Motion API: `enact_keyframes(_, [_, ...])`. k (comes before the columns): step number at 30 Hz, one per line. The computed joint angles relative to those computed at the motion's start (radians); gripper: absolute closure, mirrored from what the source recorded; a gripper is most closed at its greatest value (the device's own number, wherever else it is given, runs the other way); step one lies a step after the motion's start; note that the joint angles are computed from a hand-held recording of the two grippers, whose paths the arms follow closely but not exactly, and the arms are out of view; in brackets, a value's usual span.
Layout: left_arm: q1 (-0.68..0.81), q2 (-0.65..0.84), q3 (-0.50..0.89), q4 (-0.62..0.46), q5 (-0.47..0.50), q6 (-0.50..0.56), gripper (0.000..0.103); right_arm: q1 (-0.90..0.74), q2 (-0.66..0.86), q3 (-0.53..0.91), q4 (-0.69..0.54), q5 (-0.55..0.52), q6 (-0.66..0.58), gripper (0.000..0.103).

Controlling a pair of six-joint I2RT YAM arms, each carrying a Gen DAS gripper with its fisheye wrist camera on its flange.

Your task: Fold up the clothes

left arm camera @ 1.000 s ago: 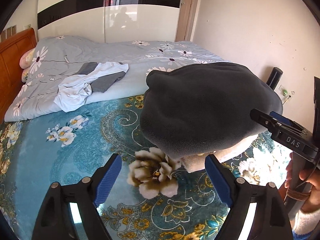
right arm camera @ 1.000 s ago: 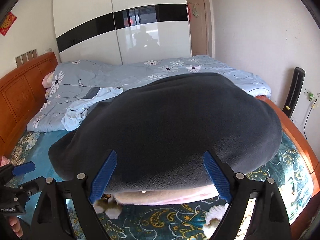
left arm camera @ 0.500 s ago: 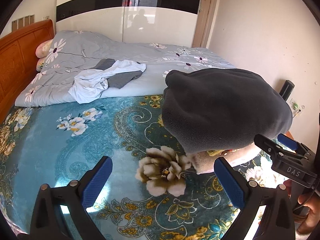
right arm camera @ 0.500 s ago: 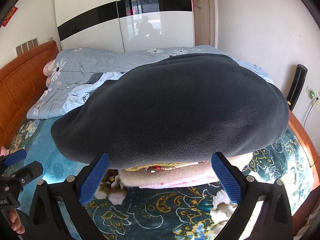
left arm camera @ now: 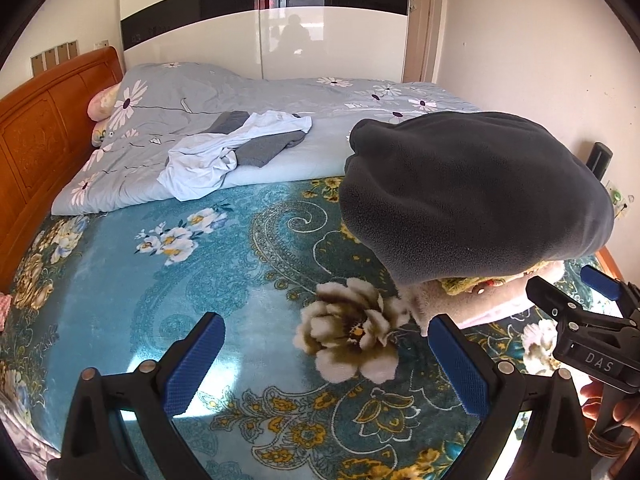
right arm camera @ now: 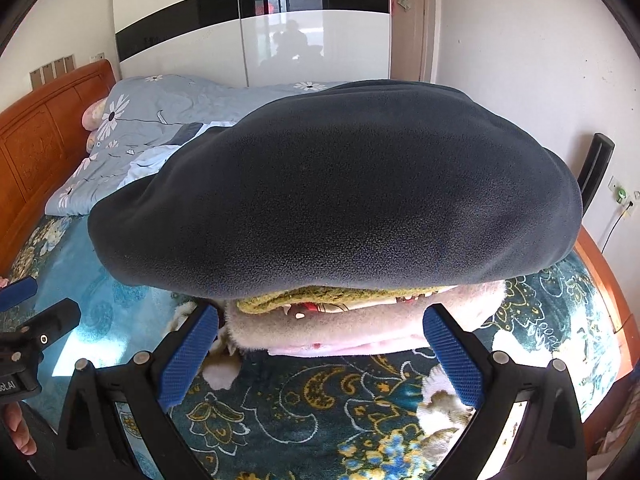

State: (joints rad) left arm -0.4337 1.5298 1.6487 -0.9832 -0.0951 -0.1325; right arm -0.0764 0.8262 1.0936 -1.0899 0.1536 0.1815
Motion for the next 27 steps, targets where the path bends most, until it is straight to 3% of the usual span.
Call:
enact_keyframes(8, [-0.047, -0.003, -0.027, 0.000, -0.064, 0.017, 0.000, -0.031, -0.011, -0.025, -0.026, -0.022, 0.002, 0.001])
enact_keyframes(27, [-0.001, 0.005, -0.007, -0.027, 0.028, 0.027, 0.000, 0.149, 0.061, 0.007, -0.071, 0.081, 0.134, 0.001])
